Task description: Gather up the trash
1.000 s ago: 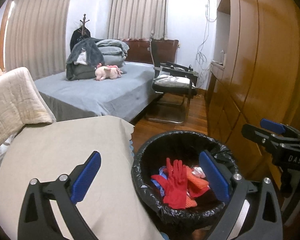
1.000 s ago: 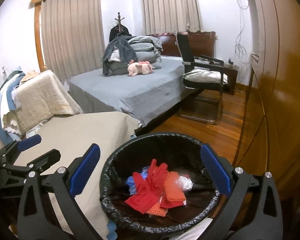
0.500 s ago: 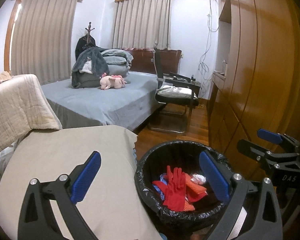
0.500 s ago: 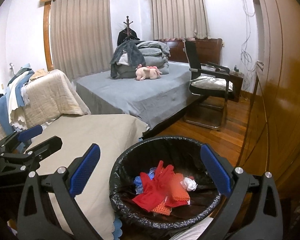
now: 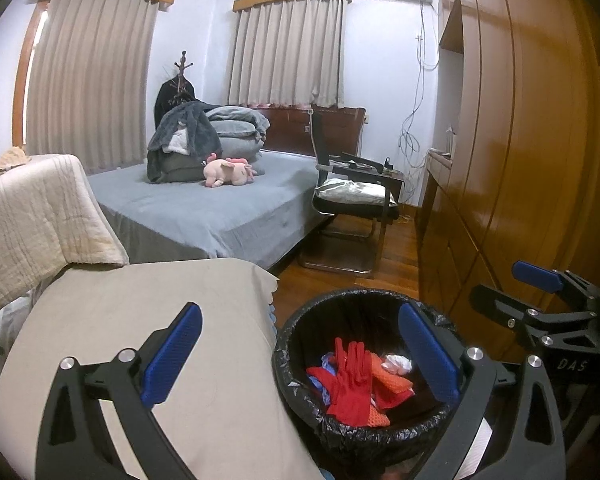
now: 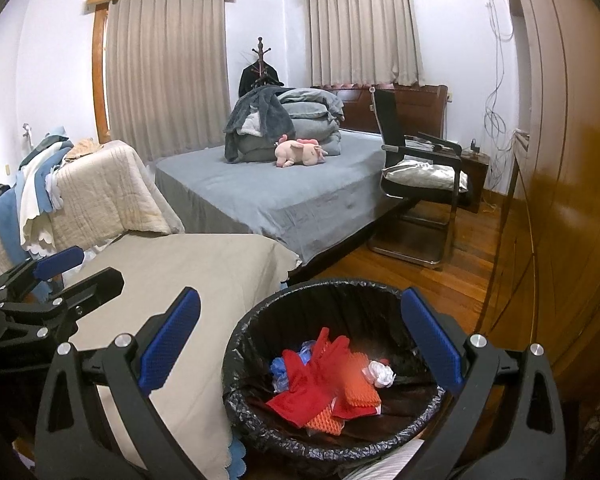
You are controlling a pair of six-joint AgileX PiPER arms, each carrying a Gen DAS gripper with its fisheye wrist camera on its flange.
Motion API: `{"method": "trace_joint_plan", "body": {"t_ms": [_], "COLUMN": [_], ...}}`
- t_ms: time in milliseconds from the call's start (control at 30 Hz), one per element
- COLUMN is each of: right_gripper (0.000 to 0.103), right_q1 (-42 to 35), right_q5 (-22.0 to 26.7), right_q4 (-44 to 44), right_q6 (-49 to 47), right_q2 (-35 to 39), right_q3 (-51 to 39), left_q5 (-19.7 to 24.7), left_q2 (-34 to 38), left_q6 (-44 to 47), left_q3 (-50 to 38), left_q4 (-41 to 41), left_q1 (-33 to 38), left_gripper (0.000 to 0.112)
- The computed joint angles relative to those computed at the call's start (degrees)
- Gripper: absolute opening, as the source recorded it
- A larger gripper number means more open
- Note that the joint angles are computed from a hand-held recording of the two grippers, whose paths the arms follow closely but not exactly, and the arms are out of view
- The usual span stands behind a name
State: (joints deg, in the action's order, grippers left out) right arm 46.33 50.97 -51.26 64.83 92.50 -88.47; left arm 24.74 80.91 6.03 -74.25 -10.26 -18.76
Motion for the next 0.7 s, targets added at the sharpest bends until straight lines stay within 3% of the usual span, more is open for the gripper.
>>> {"method": "trace_joint_plan", "body": {"t_ms": [700], "right_gripper": [0.098], "right_q1": [0.75], "right_q5": [0.94], "right_q4": [-0.24], "right_q6": [-0.27], "right_q2": [1.22], "right_q3": [-2.15], "left_q5": [0.38], "left_q2": [-0.63], "left_q6": [-1.85], "left_q3": [-0.35], "left_q4": [1.74], "left_q1": [-0.37], "left_gripper": [0.097]}}
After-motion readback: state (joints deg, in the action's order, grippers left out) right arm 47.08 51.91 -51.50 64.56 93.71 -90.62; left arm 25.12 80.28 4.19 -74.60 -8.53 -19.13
